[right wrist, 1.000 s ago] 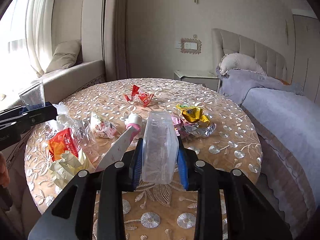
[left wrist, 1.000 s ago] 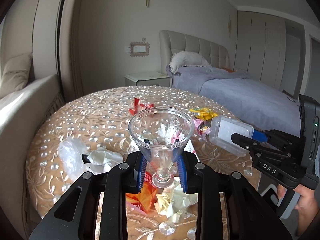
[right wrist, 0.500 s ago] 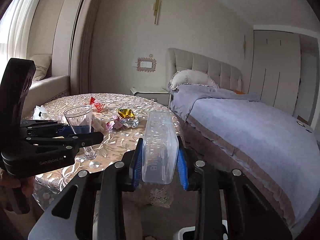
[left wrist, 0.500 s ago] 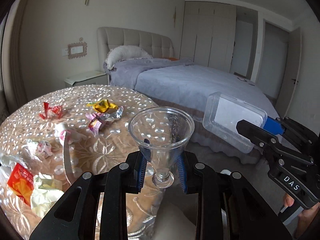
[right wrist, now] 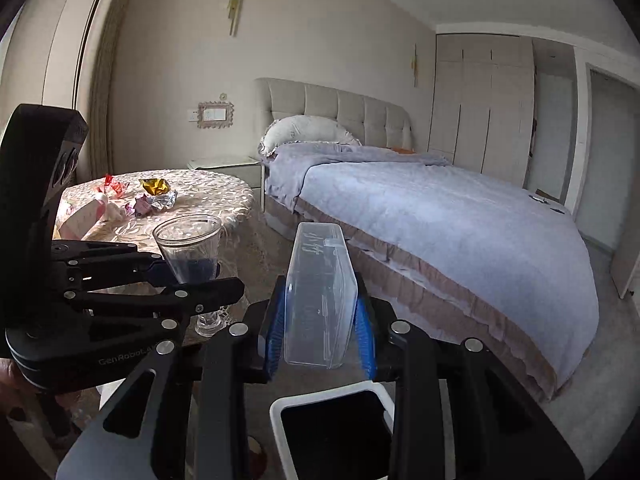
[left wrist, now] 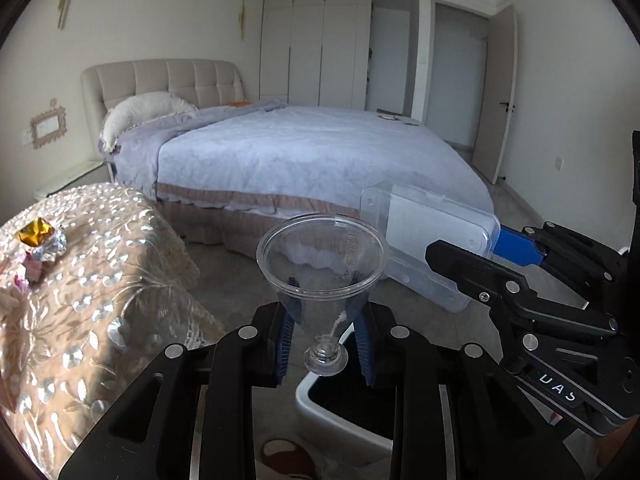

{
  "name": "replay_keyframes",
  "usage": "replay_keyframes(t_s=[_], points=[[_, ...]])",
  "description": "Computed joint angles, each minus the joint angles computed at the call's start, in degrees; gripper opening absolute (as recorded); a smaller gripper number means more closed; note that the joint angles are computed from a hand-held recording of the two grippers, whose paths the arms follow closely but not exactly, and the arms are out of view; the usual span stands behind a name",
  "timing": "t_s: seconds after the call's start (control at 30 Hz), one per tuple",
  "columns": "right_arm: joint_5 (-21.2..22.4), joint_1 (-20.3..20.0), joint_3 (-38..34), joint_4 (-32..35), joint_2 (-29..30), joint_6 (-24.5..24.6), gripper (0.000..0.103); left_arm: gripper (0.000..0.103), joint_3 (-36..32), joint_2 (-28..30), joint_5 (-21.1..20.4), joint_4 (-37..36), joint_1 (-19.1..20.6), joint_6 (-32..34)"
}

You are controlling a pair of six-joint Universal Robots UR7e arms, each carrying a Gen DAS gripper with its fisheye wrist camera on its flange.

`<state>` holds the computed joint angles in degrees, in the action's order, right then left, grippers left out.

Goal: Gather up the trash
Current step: 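Carry the cup and box over the white trash bin with both tools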

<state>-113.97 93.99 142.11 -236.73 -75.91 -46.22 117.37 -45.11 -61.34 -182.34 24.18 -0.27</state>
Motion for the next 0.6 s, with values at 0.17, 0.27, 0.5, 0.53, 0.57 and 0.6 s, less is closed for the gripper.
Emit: replay_keyframes(t_s=[0.17, 0.27, 0.5, 0.53, 0.57, 0.6], points=[[0.2, -3.7, 0.9, -2.4, 0.7, -0.6, 0.033, 0.027, -2.6, 3.9, -3.3, 2.0, 1.2, 0.6], [0.9, -6.5, 1.7, -2.1, 0.4, 0.0, 0.033, 0.027, -4.1, 5.9, -5.0, 4.0, 1.8, 1.3], [3.6, -12.8, 3.0, 0.4, -0.7, 1.0, 0.033, 0.027, -8.1, 9.8, -8.4, 10.3, 3.4, 0.9], [3.7, -13.5, 3.0, 1.0, -1.1, 1.2, 0.033, 0.027, -8.6, 10.2, -9.3, 11.5, 3.9, 0.6], [3.8, -14.3, 3.3, 1.3, -1.5, 1.0, 0.033, 0.027, -9.0, 10.5, -10.0, 12.3, 4.2, 0.3], [3.4, -14.7, 3.2, 1.4, -1.5, 0.9, 0.033, 0.027, -9.5, 11.0, -10.7, 13.3, 4.6, 0.2]])
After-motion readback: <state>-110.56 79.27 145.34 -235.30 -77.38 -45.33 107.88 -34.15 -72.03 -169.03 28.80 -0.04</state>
